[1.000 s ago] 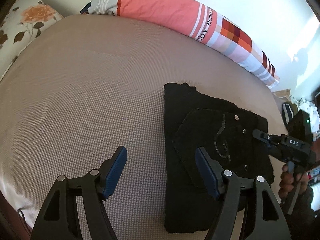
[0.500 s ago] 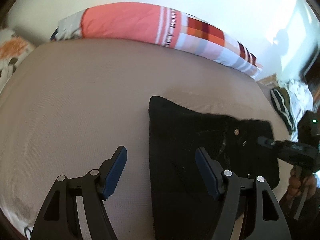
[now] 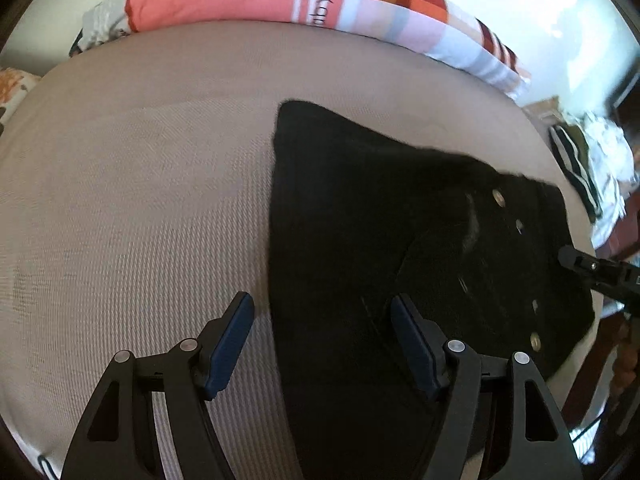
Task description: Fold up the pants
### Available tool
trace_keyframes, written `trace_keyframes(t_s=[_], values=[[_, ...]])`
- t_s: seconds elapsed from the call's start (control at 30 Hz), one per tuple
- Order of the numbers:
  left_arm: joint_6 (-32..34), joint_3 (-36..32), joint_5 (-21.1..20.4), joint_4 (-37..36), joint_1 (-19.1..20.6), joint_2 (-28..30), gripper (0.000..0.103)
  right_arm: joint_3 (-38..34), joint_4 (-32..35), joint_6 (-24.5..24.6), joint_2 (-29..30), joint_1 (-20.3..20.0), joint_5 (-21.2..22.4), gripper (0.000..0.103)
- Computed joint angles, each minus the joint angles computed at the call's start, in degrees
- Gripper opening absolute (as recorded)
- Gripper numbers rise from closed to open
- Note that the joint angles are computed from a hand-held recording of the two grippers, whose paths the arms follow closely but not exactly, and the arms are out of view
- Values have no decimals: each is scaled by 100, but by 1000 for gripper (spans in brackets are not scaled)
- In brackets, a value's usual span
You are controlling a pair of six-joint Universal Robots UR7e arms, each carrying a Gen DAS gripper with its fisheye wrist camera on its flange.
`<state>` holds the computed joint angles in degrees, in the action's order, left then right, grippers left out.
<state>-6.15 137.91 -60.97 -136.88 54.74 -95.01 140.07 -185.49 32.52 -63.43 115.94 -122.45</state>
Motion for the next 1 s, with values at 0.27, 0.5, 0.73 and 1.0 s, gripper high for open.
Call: trace_keyframes(t_s=[0.27,0.5,0.73,1.0], values=[[-192,371,39,389,-417,-545,72,305,354,485,-340,415,106,15],[-294,554,233,741,-725,-859,72,176,803,873,-329,866,-448,9],[-329,670,397,647,-799,-829,73,297,657,924,-115,579,-432,9],[-437,695,508,661,-875,-822,76,385,465,1047,-171,546,-369,17]])
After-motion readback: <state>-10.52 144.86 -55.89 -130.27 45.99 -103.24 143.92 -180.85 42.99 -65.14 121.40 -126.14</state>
